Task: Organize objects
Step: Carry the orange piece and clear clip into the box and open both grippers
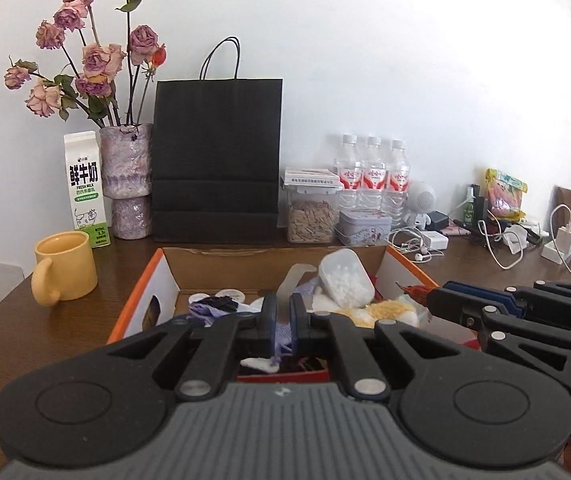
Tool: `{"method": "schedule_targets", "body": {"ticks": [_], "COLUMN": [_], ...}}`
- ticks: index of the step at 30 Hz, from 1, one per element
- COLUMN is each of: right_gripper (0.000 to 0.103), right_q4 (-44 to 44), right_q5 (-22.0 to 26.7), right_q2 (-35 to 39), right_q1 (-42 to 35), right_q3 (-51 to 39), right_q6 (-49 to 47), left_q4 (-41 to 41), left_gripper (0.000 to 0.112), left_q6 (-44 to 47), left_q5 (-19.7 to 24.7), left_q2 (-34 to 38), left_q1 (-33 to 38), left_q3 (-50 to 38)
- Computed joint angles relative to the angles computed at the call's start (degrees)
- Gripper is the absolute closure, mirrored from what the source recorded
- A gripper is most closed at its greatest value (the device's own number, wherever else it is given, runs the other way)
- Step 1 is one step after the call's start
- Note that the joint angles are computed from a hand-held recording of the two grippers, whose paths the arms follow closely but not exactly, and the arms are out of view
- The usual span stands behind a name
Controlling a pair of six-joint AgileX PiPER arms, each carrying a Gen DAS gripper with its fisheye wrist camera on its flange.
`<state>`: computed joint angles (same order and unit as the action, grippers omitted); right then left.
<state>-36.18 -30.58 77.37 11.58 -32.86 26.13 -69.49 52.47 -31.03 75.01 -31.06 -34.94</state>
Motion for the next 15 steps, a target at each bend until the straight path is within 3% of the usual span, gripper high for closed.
{"method": "schedule_targets", "body": {"ticks": [8,15], "right_gripper": [0.094,0.094], "right_q4": [14.47,22.63], "right_q5": [4.93,5.32], "right_q2": [8.11,15.7], "right_q1": [7.43,9.1], "right_q3": [-10.44,-16.5], "right_q6": [-10.48,-16.52], "left_q4": [16.41,40.62], "left_gripper": [0.105,0.105], "left_q6": [-11.65,-35.2], "left_q5": [7.43,9.89], "left_q2": [4.05,10.62], "left_q1": [10.72,18.19], "left_q3": [-3.85,-6.9]}}
